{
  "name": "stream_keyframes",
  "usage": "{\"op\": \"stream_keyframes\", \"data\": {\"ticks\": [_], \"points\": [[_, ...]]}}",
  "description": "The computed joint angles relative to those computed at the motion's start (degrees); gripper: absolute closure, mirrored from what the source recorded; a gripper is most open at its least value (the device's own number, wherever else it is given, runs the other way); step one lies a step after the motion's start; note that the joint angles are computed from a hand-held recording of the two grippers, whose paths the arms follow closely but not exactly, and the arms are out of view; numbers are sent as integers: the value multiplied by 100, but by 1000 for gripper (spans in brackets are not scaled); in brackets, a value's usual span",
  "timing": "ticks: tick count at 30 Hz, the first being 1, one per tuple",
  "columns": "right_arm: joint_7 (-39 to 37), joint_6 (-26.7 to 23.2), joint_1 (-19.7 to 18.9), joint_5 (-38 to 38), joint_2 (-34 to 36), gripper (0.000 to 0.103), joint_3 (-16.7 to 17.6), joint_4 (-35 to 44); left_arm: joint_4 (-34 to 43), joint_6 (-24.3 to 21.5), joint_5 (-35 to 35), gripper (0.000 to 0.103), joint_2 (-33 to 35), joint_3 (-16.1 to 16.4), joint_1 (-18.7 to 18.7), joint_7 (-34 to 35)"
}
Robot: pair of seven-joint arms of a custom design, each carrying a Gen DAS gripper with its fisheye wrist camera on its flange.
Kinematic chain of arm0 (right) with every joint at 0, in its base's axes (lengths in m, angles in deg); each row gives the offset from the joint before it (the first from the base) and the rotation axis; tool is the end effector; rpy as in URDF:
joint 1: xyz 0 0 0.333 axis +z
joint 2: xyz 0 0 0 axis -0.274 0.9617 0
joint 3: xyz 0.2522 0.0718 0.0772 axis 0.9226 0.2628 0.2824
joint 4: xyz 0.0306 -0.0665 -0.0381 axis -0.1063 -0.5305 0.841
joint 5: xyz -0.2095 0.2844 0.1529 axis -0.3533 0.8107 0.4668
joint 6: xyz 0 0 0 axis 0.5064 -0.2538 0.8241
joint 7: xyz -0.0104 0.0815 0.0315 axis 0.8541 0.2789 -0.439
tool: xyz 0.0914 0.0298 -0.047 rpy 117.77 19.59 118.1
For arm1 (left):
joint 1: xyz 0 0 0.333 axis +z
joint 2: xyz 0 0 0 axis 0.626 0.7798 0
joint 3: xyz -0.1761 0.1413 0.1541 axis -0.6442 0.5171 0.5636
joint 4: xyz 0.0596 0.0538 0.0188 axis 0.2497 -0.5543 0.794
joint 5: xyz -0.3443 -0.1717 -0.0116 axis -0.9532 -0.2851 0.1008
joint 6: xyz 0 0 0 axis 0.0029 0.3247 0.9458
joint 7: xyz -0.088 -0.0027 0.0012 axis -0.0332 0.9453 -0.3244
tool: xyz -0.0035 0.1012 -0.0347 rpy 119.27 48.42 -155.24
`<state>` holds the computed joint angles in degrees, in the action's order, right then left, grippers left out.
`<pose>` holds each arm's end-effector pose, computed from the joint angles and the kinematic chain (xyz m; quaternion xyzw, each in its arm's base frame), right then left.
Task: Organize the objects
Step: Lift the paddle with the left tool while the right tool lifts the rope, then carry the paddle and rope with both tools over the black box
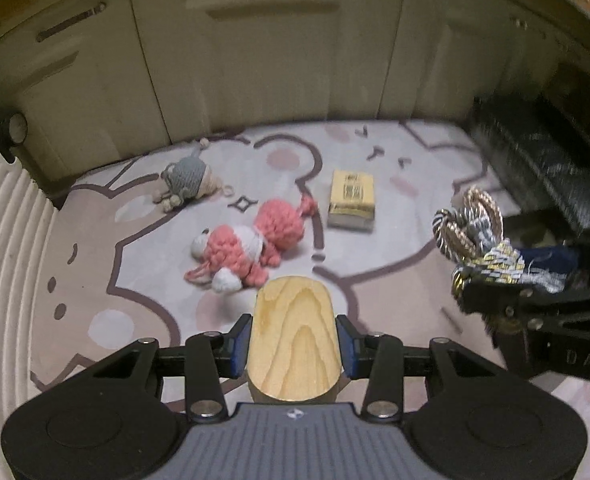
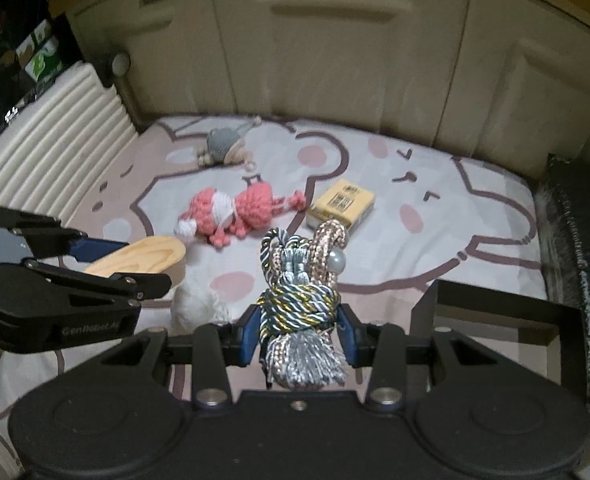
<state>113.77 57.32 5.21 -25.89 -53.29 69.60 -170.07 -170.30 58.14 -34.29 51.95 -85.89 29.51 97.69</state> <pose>0.6022 0.3285 0.5202 -0.8813 0.3772 -0.0707 0.2756 0.5356 -0.2021 0.5120 -0.7564 0.5992 -0.1686 0.2011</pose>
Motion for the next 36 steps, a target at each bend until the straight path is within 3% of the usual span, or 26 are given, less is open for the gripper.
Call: {"op": "stream_keyframes", "data": {"ticks": [10, 20, 25, 31, 36], "points": [[-63, 374, -232, 256, -138, 61, -63, -114, 252, 587, 284, 58, 218, -33, -73, -585], [-3, 708, -621, 374, -200, 61, -238, -239, 916, 1247, 515, 59, 906, -4, -358, -1067], [192, 813, -770, 256, -174, 61, -353, -301, 1334, 1519, 234, 59, 1368, 13, -551, -645], [671, 880, -880, -31, -86, 61, -498, -348, 1844, 1907, -6, 59, 1957, 21, -762, 457], [808, 864, -993, -180, 29, 61, -523, -313, 2347, 1765, -346, 59, 2427, 74, -938, 939]]}}
